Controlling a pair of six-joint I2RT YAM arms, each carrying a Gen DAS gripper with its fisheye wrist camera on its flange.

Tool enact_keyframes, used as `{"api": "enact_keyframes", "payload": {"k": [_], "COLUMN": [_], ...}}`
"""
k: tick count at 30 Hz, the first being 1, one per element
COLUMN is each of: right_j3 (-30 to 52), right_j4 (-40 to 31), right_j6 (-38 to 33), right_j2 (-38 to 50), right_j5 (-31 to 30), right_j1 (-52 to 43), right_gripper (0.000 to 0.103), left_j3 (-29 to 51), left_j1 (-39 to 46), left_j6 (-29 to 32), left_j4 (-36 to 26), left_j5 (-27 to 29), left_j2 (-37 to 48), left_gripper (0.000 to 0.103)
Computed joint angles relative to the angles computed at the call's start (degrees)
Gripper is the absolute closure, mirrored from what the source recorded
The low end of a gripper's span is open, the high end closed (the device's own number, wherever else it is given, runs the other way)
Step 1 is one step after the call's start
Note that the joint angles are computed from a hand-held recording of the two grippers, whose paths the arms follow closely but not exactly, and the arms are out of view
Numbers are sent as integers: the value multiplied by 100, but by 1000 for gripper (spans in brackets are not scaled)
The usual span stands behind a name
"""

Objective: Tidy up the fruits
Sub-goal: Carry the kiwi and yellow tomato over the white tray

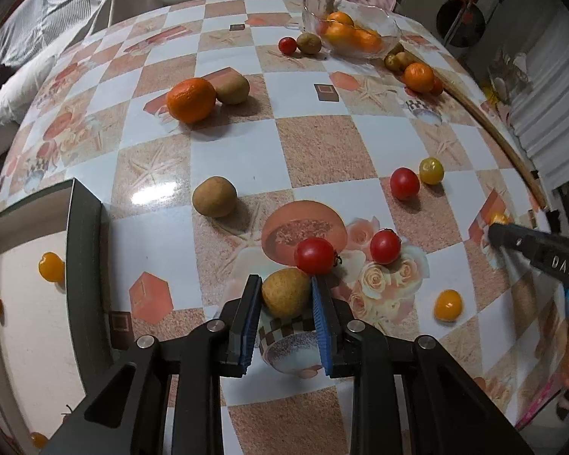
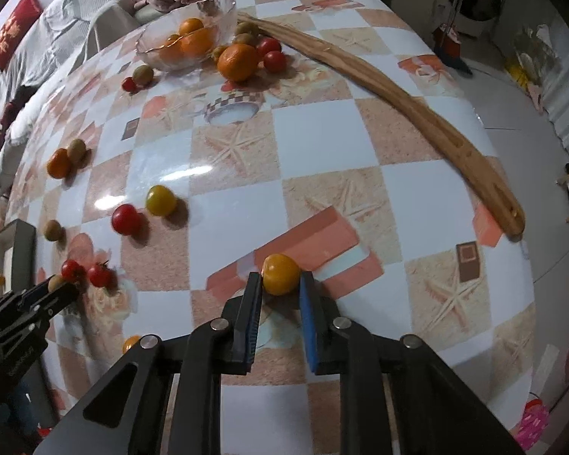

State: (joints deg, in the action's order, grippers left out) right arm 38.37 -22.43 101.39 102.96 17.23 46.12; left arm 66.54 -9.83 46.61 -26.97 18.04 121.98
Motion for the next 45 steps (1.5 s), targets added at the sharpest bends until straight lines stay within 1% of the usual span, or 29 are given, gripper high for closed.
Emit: {"api": "enact_keyframes", "payload": {"k": [6,12,19,24,30,36,40,45], "right_j3": [172,469,1025,1609,2559,3832,4830,6334], "right_j4": [-17,-220,-412,-533,-599,-713,-847,-1189], "right_j6": [12,-201,-600,-1072,-1824,-2659,-3157,-3691], "right_j2": [-7,-67,82,330,855,1630,2249,3160], "right_j5": [49,164,248,276,223,54,-105,-362], "right_j1": [114,80,2,-90,-246,-364,-421,-461], "right_gripper": [81,81,81,81,81,81,81,81], "left_j3": [17,65,281,588,1178,1832,2352,3024], "left_j1": [52,134,447,756,1259,1764,2099,2444], "left_j6": [83,185,316,357,311,254,176,12], "left_j4": [-119,-294,-621,-897,-1152,-1303,-1354,-1345], "left_j5": [110,236,417,559,681,652,551,313], "left_j2": [-103,-246,-381,-407,-244,83,416,964], "left_gripper": [75,75,75,75,75,75,75,75]}}
